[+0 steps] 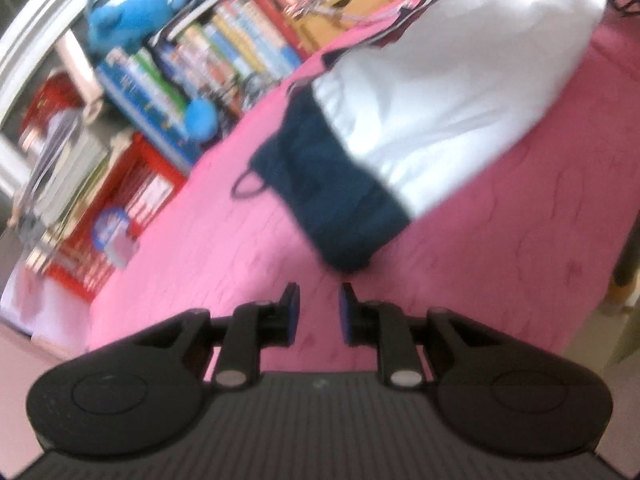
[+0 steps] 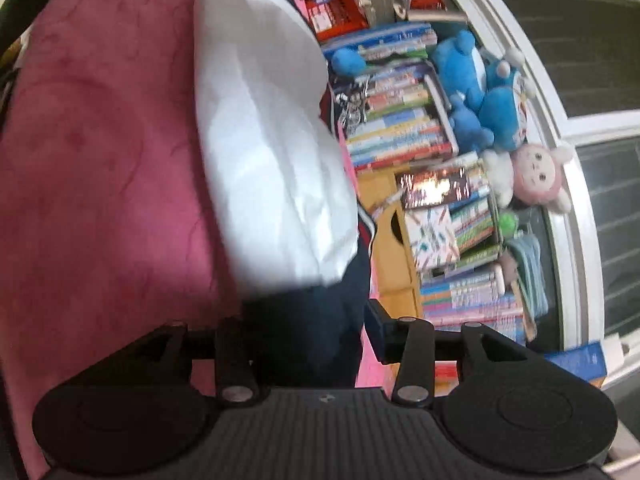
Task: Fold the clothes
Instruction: 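Swing the lifted jacket down and lay it flat on the bed with both grippers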
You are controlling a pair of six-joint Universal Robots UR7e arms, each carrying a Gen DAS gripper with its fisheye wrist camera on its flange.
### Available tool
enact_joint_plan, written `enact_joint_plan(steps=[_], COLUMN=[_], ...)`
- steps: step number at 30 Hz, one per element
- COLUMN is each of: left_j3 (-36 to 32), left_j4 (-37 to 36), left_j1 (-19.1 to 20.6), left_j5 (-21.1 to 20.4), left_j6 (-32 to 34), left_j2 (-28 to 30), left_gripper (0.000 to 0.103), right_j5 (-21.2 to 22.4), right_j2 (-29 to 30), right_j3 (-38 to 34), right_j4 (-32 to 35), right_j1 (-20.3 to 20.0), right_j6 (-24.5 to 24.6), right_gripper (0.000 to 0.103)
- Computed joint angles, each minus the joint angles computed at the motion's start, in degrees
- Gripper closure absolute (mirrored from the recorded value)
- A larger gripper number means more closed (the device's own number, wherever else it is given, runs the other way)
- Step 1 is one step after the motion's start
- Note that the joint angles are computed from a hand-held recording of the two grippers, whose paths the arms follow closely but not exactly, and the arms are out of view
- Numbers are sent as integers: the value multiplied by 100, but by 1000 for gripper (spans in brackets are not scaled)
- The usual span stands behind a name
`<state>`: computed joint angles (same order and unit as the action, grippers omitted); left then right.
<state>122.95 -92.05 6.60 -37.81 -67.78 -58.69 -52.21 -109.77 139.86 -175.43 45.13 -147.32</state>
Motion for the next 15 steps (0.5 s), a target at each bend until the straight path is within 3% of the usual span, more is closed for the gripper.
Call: enact_joint_plan(steps=[4, 6, 11, 15], left_j3=[66, 204, 491, 716], left_j4=[665, 558, -415, -2505], left_j1=[-154, -207, -214, 94], left_j5=[-333, -372, 331, 1055], left_j6=[-1097, -1677, -2596, -2097], left_j2=[-264, -511, -936, -741], left_gripper=[83, 83, 72, 62], right_j5=[-183, -82, 382, 920], right_j2=[-201, -346, -806, -1209], right_j3=[-30, -9, -62, -138], right_j4=[-103, -237, -143, 888], right_j1=[-365, -614, -908, -843], right_j6=[127, 599, 3548, 5947], right_gripper=[50, 49, 37, 30])
